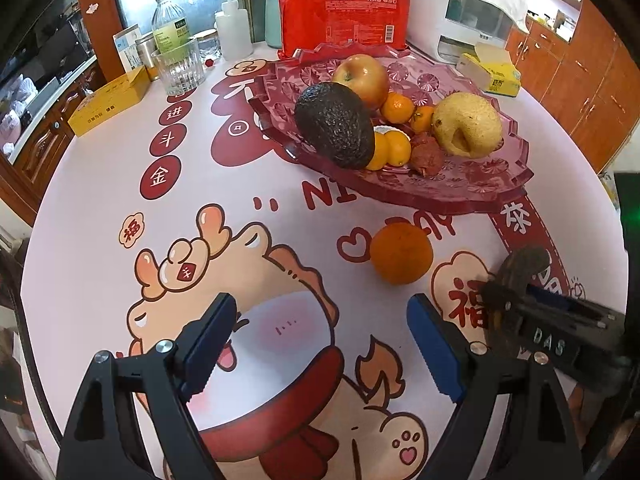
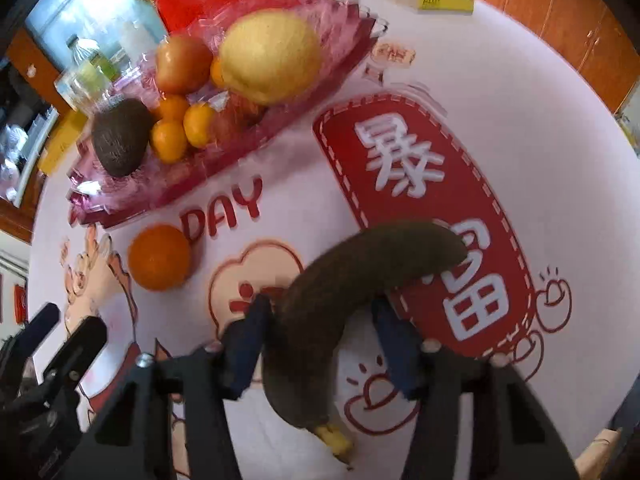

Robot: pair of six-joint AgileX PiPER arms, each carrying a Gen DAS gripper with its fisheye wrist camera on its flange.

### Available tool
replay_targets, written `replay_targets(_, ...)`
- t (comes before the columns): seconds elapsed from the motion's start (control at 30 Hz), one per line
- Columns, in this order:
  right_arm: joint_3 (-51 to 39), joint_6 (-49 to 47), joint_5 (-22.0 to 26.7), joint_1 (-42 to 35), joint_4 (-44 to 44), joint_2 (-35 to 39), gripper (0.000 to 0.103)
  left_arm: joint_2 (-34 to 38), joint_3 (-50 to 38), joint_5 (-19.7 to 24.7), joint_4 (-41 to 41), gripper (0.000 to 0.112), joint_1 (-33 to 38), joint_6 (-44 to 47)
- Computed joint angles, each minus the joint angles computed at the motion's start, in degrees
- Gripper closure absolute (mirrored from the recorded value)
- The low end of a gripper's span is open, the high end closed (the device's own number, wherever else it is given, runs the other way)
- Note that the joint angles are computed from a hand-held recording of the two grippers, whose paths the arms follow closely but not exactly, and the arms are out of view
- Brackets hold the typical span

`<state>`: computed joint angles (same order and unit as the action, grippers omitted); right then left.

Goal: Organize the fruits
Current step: 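Grasp the dark banana with the right tool while the left tool grasps the last mandarin, then lift and carry the banana and mandarin over the pink glass bowl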

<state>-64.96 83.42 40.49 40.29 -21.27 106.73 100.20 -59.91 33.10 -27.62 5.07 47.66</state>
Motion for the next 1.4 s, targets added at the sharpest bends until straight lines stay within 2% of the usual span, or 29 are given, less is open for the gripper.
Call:
replay_targets(0.13,4.0,0.8,-4.1,-0.1,-0.4,-2.4,0.063,1.2,-1.3,0.7,-0.5,0.026,-0.9,-1.1)
replay_targets(0.27,6.3,1.5,-4.5,1.1,-1.9,-4.5,0.067,2.7,-2.3,1.1,-0.6,0.026,-2.3,-2.8)
replay_targets(0.6,12.2,3.9,-8.3,0.2,-4.2,-10.6,0.068,6.8,-4.4,-0.8,-2.1,0.027,-6.9,-8.2)
replay_targets(0.67,12.4,3.8,-8.8,-0.4,-4.9,-11.5,0.068,7.1,-4.4,-1.1,-3.5,0.035,-7.2,-7.9)
replay_targets(0.73,12.9,3.6,-9.4,-0.8,-5.3,-12.3,0.068,7.8,-5.0,-0.7,-4.4,0.054,-7.8,-7.7)
replay_targets(0.8,13.2,3.1,-9.7,-1.2,-5.5,-12.9,0.068,8.7,-5.6,-0.2,-4.6,0.068,-8.1,-7.7)
replay_targets(1.03,15.7,2.0,-11.3,-2.0,-5.9,-15.7,0.068,7.6,-2.8,-3.5,-7.0,0.072,-9.4,-5.8)
replay_targets(1.23,16.8,1.3,-11.4,-1.7,-6.7,-18.6,0.068,2.7,1.2,-0.7,-11.5,0.072,-5.9,0.2)
replay_targets(1.4,15.8,0.2,-9.5,-0.6,-8.0,-21.0,0.068,-4.3,3.5,4.3,-13.3,0.072,-2.3,3.6)
